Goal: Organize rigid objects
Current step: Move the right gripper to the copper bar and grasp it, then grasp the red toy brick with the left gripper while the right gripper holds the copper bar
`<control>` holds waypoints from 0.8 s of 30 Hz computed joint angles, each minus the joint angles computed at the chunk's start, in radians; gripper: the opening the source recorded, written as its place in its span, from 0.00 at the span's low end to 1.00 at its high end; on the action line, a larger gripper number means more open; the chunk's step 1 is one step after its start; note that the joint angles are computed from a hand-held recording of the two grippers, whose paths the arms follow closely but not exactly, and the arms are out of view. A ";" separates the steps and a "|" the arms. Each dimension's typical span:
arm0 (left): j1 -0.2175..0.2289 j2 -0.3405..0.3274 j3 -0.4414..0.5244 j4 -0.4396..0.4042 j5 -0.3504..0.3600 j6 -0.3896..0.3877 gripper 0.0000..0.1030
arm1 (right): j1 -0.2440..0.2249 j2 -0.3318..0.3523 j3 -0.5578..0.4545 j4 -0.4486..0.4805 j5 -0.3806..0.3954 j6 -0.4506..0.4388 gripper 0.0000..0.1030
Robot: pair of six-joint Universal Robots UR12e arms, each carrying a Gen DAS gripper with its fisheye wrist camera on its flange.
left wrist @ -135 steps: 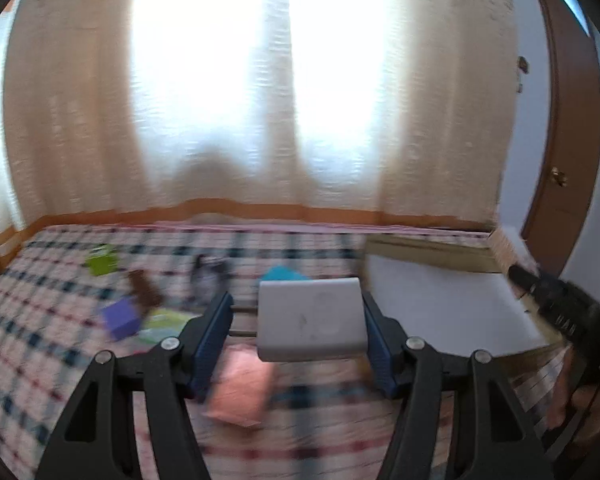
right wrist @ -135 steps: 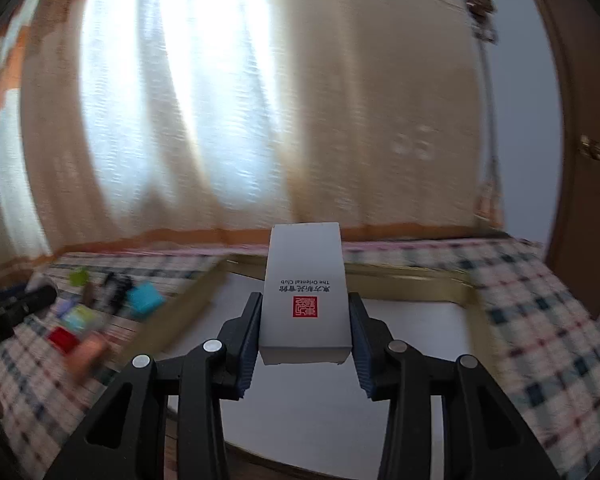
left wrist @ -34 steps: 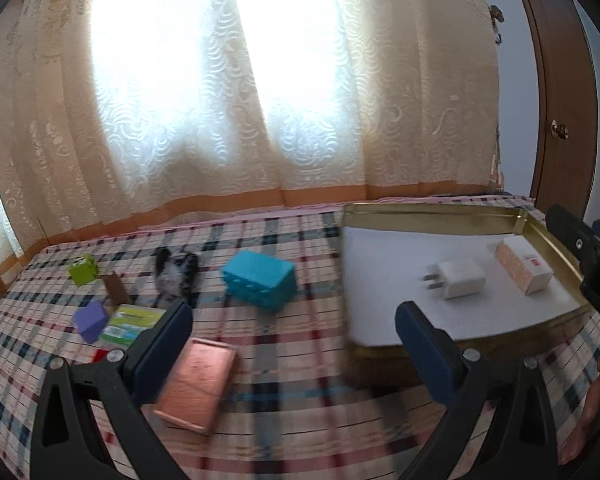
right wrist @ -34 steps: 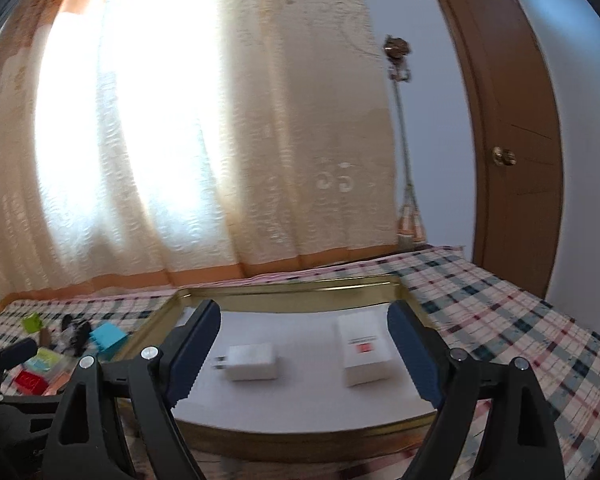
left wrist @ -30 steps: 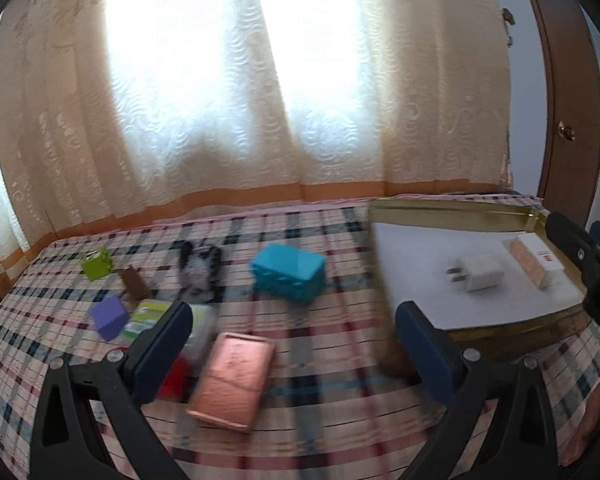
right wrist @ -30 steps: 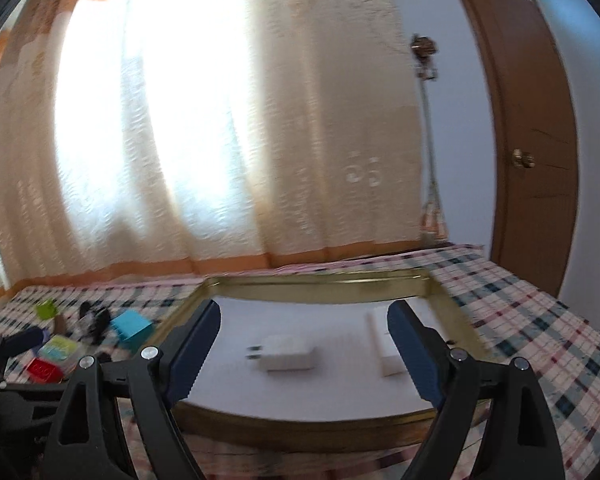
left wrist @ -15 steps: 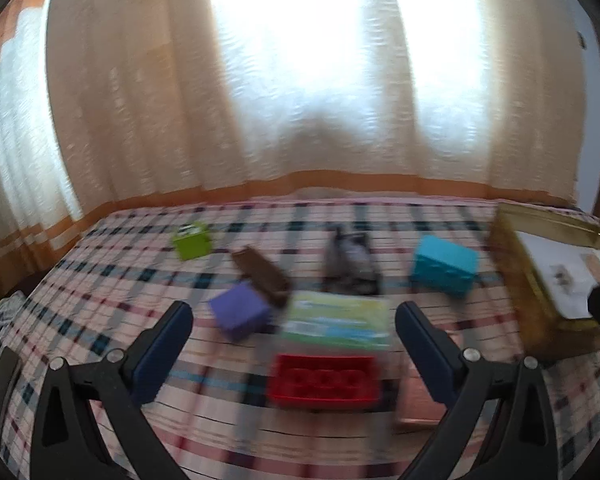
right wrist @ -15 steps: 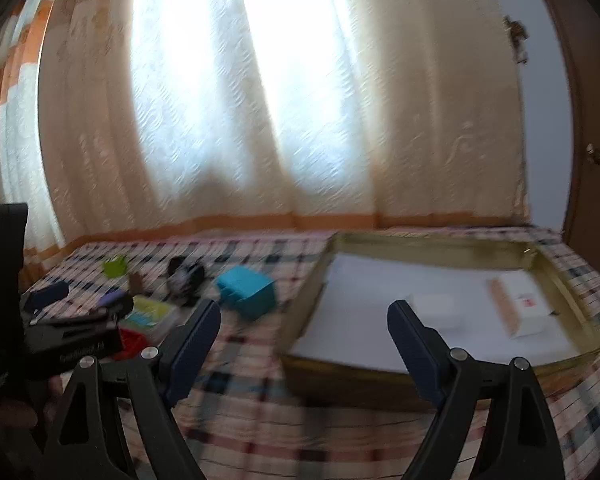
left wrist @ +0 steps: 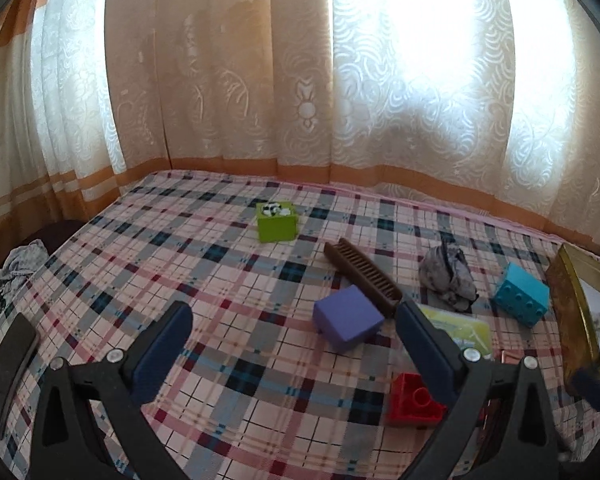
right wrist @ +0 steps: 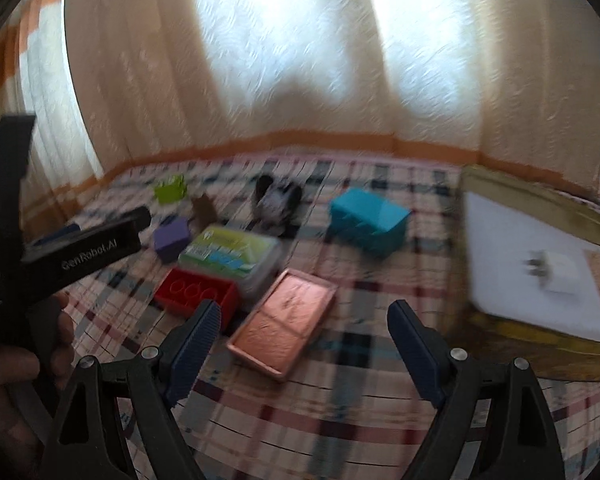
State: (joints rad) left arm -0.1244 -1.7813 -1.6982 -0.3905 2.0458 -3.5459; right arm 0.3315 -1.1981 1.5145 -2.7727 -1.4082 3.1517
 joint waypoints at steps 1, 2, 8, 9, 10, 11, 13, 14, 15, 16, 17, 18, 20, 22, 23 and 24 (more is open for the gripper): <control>0.001 0.000 0.000 -0.004 -0.003 0.000 1.00 | 0.005 0.005 -0.013 0.032 -0.012 -0.004 0.85; 0.001 0.000 0.001 -0.010 -0.005 -0.001 1.00 | 0.012 0.014 -0.032 0.075 -0.024 -0.011 0.83; 0.002 0.000 0.005 -0.040 -0.007 0.003 1.00 | 0.032 0.046 -0.095 0.213 -0.054 -0.039 0.62; 0.002 0.000 0.005 -0.037 -0.008 0.004 1.00 | 0.032 0.045 -0.095 0.216 -0.053 -0.044 0.62; 0.003 0.000 0.003 -0.033 -0.011 0.008 1.00 | 0.030 0.045 -0.093 0.215 -0.047 -0.047 0.59; 0.004 0.001 0.001 -0.029 -0.014 0.013 1.00 | 0.028 0.042 -0.089 0.212 -0.041 -0.058 0.54; 0.005 0.004 -0.003 -0.019 -0.035 0.028 1.00 | 0.023 0.039 -0.085 0.214 -0.029 -0.100 0.53; 0.008 0.006 -0.006 -0.016 -0.060 0.038 1.00 | 0.016 0.035 -0.081 0.215 -0.012 -0.125 0.52; 0.009 0.009 -0.006 -0.018 -0.080 0.044 1.00 | 0.007 0.029 -0.072 0.215 0.009 -0.151 0.51; 0.012 0.011 -0.007 -0.021 -0.115 0.053 1.00 | -0.003 0.025 -0.066 0.216 0.036 -0.168 0.49; 0.016 0.014 -0.007 -0.025 -0.156 0.064 1.00 | -0.016 0.021 -0.060 0.218 0.073 -0.177 0.48; 0.019 0.016 -0.006 -0.033 -0.204 0.080 1.00 | -0.032 0.015 -0.051 0.215 0.115 -0.175 0.48; 0.021 0.017 -0.002 -0.047 -0.266 0.114 1.00 | -0.052 0.009 -0.037 0.198 0.152 -0.158 0.47; 0.015 0.012 0.003 -0.057 -0.294 0.157 1.00 | -0.067 0.002 -0.022 0.178 0.176 -0.130 0.47; 0.010 0.007 0.009 -0.064 -0.295 0.175 1.00 | -0.072 -0.001 -0.017 0.169 0.185 -0.118 0.47; 0.002 0.000 0.016 -0.078 -0.288 0.196 1.00 | -0.075 -0.002 -0.014 0.162 0.189 -0.112 0.47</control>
State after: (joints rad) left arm -0.1222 -1.7811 -1.6823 -0.4689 1.7580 -3.3495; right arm 0.2567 -1.2004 1.5008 -2.6108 -1.2195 3.0397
